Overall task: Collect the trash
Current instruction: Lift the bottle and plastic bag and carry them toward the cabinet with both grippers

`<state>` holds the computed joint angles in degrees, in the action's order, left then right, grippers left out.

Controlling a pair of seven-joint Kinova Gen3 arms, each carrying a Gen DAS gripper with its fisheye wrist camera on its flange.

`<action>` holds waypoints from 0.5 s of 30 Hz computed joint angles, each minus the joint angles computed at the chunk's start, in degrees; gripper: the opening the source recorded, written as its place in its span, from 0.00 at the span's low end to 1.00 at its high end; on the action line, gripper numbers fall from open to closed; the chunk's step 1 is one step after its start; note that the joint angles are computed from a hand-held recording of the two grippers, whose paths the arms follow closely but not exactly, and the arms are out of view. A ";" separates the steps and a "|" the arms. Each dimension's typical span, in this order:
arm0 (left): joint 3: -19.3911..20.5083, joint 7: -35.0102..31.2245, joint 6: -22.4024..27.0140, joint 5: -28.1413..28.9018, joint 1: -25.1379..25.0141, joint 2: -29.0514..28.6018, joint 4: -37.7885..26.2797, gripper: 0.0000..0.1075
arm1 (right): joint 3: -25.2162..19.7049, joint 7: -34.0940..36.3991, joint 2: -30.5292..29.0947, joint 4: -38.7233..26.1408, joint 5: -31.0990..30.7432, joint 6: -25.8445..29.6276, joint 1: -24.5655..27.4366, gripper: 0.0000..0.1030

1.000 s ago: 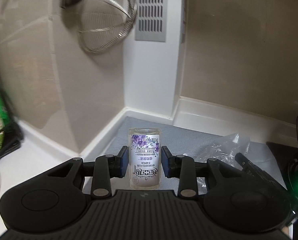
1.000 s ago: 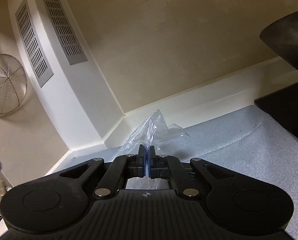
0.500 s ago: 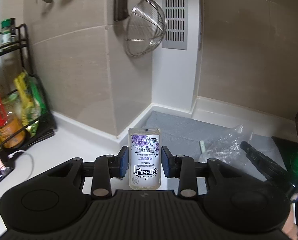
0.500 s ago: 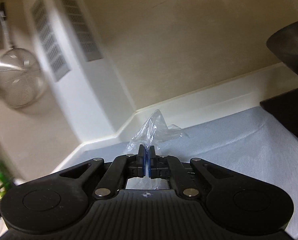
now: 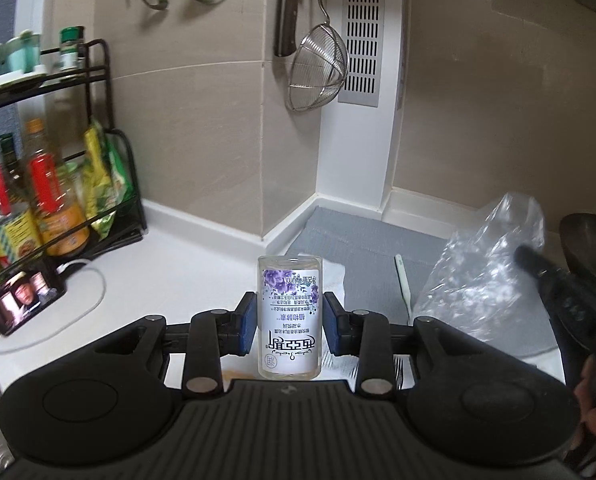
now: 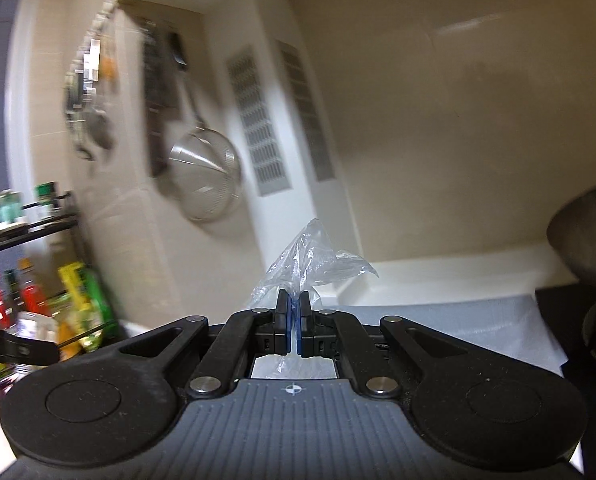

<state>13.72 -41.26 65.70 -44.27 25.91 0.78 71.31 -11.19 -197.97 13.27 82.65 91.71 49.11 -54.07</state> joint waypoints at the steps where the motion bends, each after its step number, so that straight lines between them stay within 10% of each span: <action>1: 0.25 0.76 0.56 -0.27 0.34 -0.95 1.07 0.35 | -0.39 0.08 -1.13 1.35 0.49 0.55 -0.70 0.02; 15: 11.51 8.43 5.92 4.87 -3.33 -13.04 16.12 0.35 | -11.74 6.19 -11.62 14.23 -4.27 4.65 -2.39 0.03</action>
<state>25.23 -32.83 71.62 -39.40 22.58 -12.26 87.43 -22.93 -191.78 1.65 96.88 87.43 53.76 -56.46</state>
